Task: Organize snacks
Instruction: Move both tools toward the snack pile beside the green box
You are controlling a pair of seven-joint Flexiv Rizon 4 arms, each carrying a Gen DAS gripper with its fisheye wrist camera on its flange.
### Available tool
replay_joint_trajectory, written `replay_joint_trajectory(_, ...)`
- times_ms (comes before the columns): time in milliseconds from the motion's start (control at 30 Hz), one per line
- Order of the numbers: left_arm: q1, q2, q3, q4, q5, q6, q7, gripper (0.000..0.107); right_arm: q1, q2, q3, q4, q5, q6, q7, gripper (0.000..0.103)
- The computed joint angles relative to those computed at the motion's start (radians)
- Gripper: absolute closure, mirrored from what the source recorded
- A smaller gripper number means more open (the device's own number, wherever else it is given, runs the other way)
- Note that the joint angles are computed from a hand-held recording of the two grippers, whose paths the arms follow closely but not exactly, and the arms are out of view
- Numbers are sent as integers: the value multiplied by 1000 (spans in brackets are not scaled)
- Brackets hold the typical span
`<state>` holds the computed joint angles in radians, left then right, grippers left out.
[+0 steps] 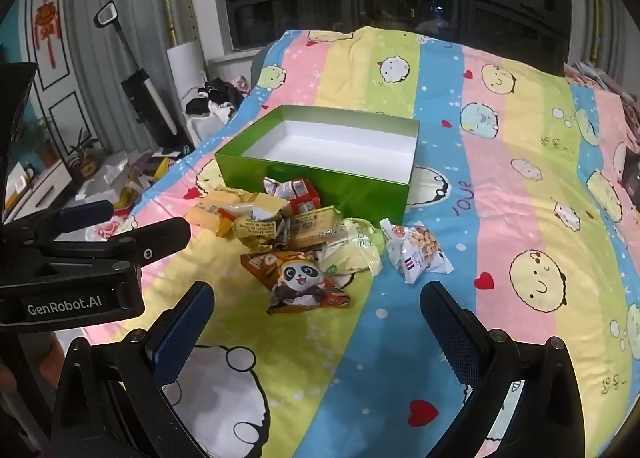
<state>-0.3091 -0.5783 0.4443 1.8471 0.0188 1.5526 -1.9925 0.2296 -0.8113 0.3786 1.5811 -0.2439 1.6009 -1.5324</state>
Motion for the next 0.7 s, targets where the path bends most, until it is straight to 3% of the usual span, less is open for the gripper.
replay_joint_trajectory(100, 38, 5, -36, 1, -8, 0, 24, 4, -2, 0, 3, -2, 3, -3, -2, 1)
replay_joint_trajectory(700, 39, -12, -36, -30, 15, -34, 25, 4, -6, -12, 8, -21, 26, -29, -12, 1)
